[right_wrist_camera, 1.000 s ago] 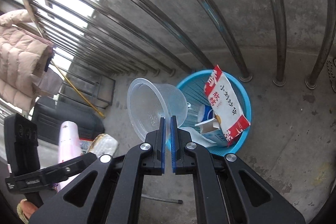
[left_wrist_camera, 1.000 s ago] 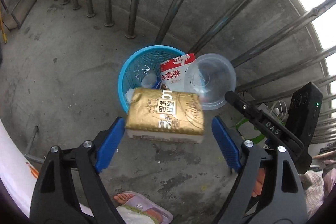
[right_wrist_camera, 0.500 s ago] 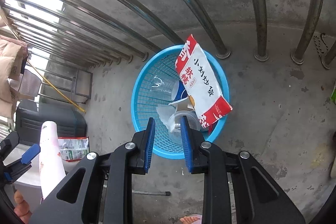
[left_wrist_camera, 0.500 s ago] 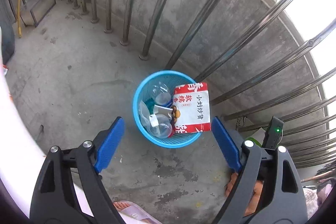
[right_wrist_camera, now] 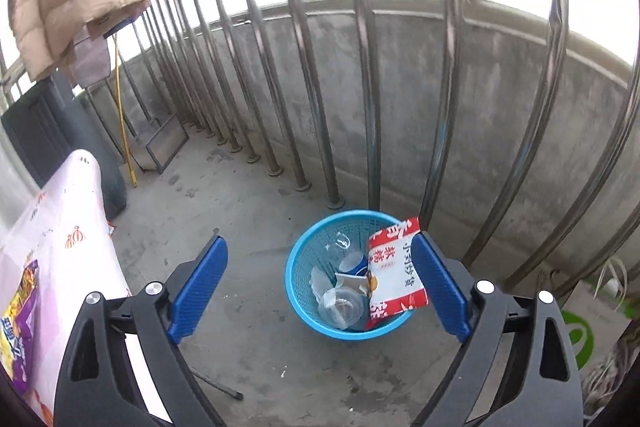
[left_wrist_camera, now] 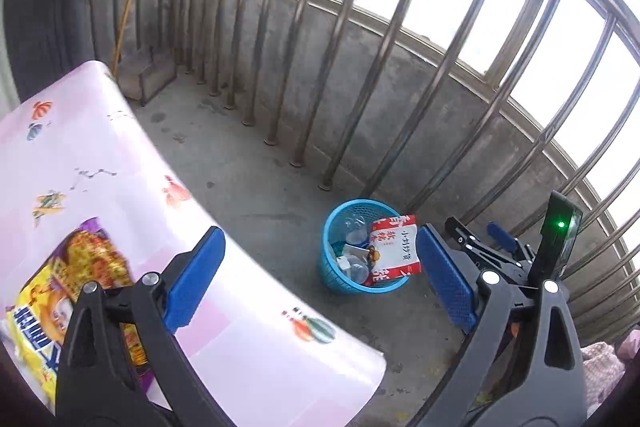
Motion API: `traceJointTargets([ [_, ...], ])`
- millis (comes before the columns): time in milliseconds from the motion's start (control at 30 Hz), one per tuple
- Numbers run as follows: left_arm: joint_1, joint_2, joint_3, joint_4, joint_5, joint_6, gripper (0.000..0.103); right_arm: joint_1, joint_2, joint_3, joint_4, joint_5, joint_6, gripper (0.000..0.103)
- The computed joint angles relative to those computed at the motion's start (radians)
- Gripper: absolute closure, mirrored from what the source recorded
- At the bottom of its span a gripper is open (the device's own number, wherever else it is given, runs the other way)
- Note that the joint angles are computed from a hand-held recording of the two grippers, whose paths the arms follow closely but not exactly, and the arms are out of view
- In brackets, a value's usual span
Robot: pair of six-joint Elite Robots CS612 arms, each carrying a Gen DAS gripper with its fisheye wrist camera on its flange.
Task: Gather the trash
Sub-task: 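Move both tools back to the table toward the remaining trash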
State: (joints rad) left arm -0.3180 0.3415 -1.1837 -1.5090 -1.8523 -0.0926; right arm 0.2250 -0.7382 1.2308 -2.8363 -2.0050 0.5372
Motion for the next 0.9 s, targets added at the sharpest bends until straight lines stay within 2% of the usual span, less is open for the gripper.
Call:
traceJointTargets([
  [133,0.035,0.052,-0.139,-0.002,0.094,-0.044,0.009,0.047,0.019,-0.061,-0.043,-0.032,-0.180,0.006],
  [233,0.071,0.087,-0.225,0.017,0.134,-0.070,0.009,0.075,0.033,-0.101,-0.035,-0.007,-0.241,0.006],
  [433,0.152,0.149,-0.349,0.091,0.151,-0.173,0.009,0.101,0.061,-0.176,-0.050,0.234,-0.334,0.006],
  [600,0.205,0.200,-0.441,0.092,0.201,-0.230,0.009,0.119,0.114,-0.294,-0.001,0.464,-0.333,0.006],
  [667,0.222,0.215,-0.468,0.098,0.232,-0.243,0.009,0.121,0.143,-0.352,0.059,0.593,-0.328,0.006],
  [733,0.237,0.224,-0.487,0.107,0.259,-0.253,0.009,0.134,0.173,-0.409,0.123,0.693,-0.325,0.007],
  [900,0.267,0.231,-0.498,0.118,0.303,-0.259,0.009,0.158,0.271,-0.603,0.317,0.884,-0.356,0.028],
])
